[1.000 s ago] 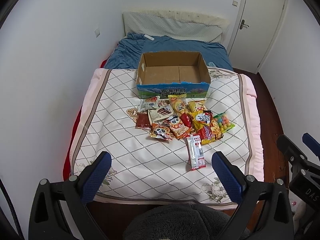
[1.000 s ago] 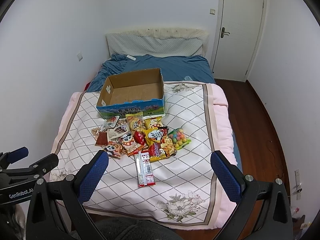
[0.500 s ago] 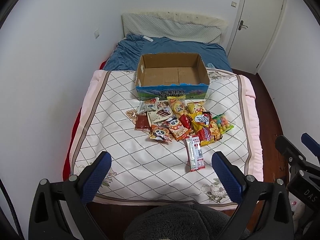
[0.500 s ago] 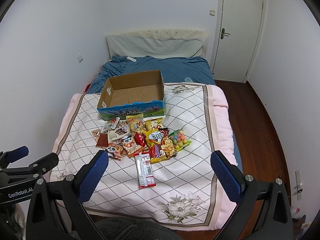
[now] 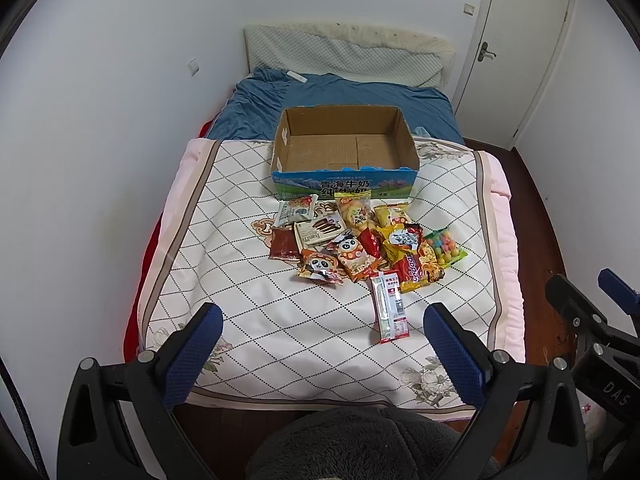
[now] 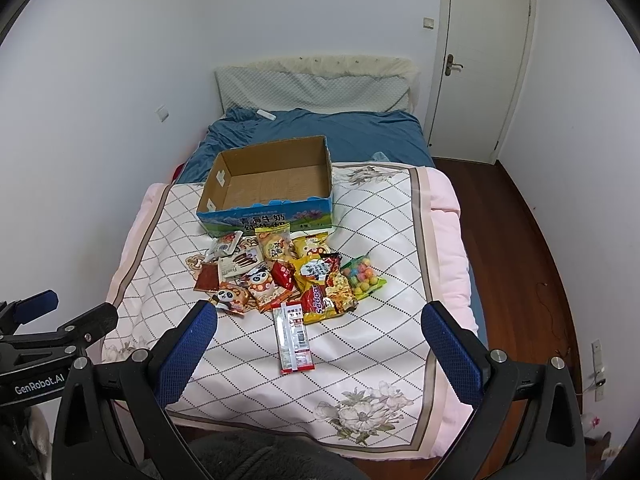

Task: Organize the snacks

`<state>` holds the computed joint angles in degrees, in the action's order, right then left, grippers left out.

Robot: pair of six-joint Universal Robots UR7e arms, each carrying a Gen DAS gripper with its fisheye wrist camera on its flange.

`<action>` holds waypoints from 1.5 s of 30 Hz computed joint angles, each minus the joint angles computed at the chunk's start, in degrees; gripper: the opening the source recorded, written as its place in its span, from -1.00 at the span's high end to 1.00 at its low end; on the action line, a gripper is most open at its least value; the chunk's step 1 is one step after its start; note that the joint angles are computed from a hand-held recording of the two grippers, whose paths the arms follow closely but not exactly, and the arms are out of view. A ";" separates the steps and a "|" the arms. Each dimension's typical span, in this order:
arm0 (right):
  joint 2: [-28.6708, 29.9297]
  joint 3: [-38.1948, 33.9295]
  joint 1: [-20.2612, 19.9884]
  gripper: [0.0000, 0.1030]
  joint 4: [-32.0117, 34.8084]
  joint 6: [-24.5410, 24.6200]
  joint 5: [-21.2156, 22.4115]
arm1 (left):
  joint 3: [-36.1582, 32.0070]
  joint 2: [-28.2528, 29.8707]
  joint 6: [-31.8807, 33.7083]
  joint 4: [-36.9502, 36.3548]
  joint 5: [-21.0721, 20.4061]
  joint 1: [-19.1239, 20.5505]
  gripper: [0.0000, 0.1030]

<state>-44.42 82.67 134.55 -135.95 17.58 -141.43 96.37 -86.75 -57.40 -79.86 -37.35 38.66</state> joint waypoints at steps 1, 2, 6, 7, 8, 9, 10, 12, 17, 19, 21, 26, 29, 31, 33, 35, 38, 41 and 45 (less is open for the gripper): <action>0.01 0.05 -0.11 -1.00 0.07 0.17 0.21 | 0.14 0.03 0.00 -0.19 -0.07 0.05 -1.00; -0.02 0.12 -0.35 -1.00 0.05 0.35 0.54 | 0.24 0.13 0.10 -0.48 -0.09 0.24 -1.00; 0.06 0.46 -2.01 -1.00 -0.54 1.15 1.88 | 0.86 0.98 0.39 -3.05 1.00 2.32 -1.00; 0.30 0.37 -2.60 -1.00 -0.58 1.23 2.00 | 0.87 1.49 0.53 -4.06 1.19 3.35 -1.00; 0.72 0.04 -3.45 -1.00 -0.26 1.38 2.04 | 0.95 1.97 0.90 -5.39 1.12 4.42 -1.00; 1.04 -0.11 -4.27 -1.00 -0.43 1.26 2.29 | 0.94 2.43 1.37 -6.52 0.98 5.38 -1.00; 1.52 -0.46 -5.29 -1.00 -0.33 1.57 2.56 | 0.73 3.34 1.70 -7.71 0.83 6.84 -1.00; 2.46 -1.15 -7.22 -1.00 -0.12 2.17 3.19 | 0.36 4.84 2.51 -9.52 0.23 9.15 -1.00; 7.58 -5.42 -12.79 -1.00 0.61 1.08 5.78 | -1.60 10.10 4.46 -12.45 -0.28 15.25 -1.00; 10.96 -8.97 -15.25 -1.00 3.08 0.02 7.16 | -3.03 12.67 5.63 -13.50 -1.43 17.99 -1.00; 15.17 -14.34 -17.91 -1.00 8.43 -0.30 8.75 | -3.96 14.78 6.73 -14.71 -2.17 20.12 -1.00; 26.68 -29.42 -22.52 -1.00 21.78 -1.90 8.16 | -7.53 20.78 8.85 -15.16 -5.77 25.25 -1.00; 32.46 -38.06 -24.53 -1.00 29.90 -1.75 8.31 | -7.97 23.00 9.61 -16.63 -8.34 27.35 -0.99; 36.39 -44.29 -25.71 -1.00 35.85 -1.44 8.44 | -8.15 23.94 9.81 -17.36 -10.00 28.33 -0.99; 40.52 -51.41 -26.89 -1.00 43.27 -0.43 9.63 | -8.19 24.84 9.52 -18.10 -11.16 29.12 -0.99; 43.20 -55.83 -27.49 -0.99 47.18 -0.27 10.24 | -8.04 25.35 9.06 -18.49 -11.87 29.59 -0.99; 43.59 -55.55 -27.66 -0.85 45.81 -1.92 9.79 | -7.49 25.66 9.33 -19.83 -12.70 29.81 -0.99; 40.02 -49.32 -27.68 -0.75 40.61 -3.78 10.98 | -6.27 25.42 10.03 -21.52 -14.22 29.14 -0.99; 32.53 -37.31 -27.68 -0.75 32.12 -4.38 12.49 | -4.56 25.86 12.32 -24.28 -17.35 27.93 -0.99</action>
<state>-11.89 45.36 106.87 -103.83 13.20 -128.94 91.81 -60.89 -45.08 -104.13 -54.71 66.59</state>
